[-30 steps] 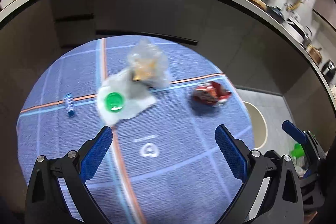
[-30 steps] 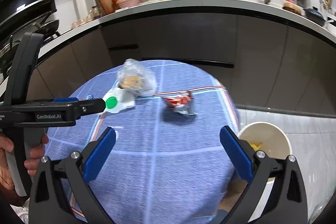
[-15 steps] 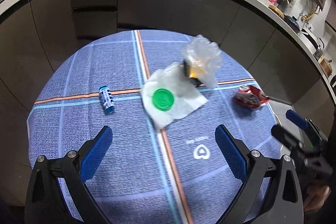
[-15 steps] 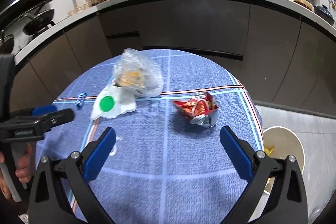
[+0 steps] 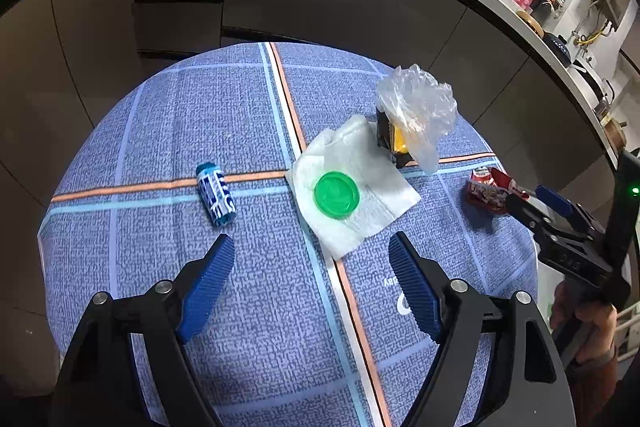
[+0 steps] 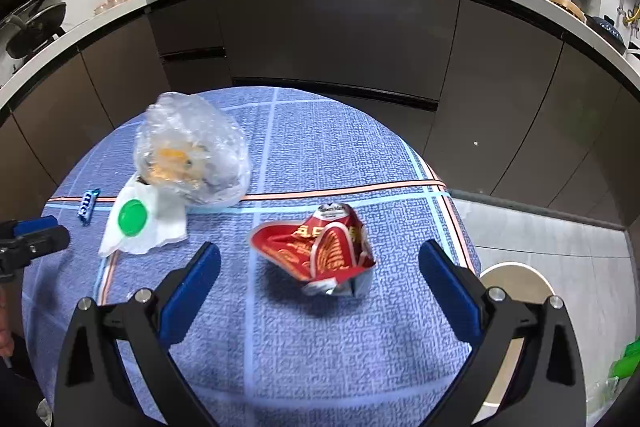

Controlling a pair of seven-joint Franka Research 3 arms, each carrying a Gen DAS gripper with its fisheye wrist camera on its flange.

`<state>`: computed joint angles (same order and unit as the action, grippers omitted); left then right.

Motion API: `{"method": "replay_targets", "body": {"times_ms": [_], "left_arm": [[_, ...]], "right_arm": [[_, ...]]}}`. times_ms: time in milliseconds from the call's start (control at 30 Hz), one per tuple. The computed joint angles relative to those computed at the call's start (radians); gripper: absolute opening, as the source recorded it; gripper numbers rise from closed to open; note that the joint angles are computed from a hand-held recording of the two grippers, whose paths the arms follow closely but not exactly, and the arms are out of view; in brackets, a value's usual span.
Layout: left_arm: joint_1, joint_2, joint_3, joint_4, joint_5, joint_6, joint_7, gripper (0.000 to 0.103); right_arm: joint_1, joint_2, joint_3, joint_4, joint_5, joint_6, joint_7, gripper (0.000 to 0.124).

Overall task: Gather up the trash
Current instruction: 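Grasp the green lid with the left tool while the right tool grasps the red chip bag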

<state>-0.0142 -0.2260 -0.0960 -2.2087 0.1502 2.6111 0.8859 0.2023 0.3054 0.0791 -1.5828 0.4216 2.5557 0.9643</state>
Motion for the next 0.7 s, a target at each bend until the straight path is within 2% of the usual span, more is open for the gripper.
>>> {"method": "replay_targets", "body": {"times_ms": [100,167,233,267,300,367,500,700], "left_arm": [[-0.007,0.020,0.012,0.016,-0.030,0.005,0.035,0.073],[-0.014,0.039,0.019,0.033,-0.059,0.006,0.079,0.065],[-0.015,0.062,0.015,0.056,-0.061,0.001,0.112,0.058],[-0.018,0.074,0.014,0.067,-0.070,0.002,0.133,0.053],[-0.023,0.090,0.018,0.080,-0.097,0.005,0.169,0.050],[-0.024,0.118,0.016,0.106,-0.126,0.002,0.207,0.043],[-0.011,0.174,0.005,0.157,-0.130,-0.003,0.228,0.041],[0.003,0.264,-0.011,0.246,-0.029,-0.057,0.171,0.041]], "right_arm": [[0.002,0.030,-0.005,0.034,-0.016,-0.016,0.012,0.099],[0.000,0.043,-0.005,0.047,-0.020,-0.028,0.015,0.097],[-0.001,0.055,-0.004,0.060,-0.023,-0.039,0.016,0.088],[-0.001,0.062,-0.005,0.068,-0.028,-0.051,0.020,0.079],[-0.001,0.066,-0.004,0.074,-0.028,-0.060,0.022,0.062],[-0.006,0.070,0.000,0.078,-0.020,-0.077,0.021,0.043],[-0.027,0.043,0.020,0.055,0.042,-0.113,-0.022,0.041],[-0.025,-0.028,0.028,-0.022,0.118,-0.111,-0.096,0.041]]}}
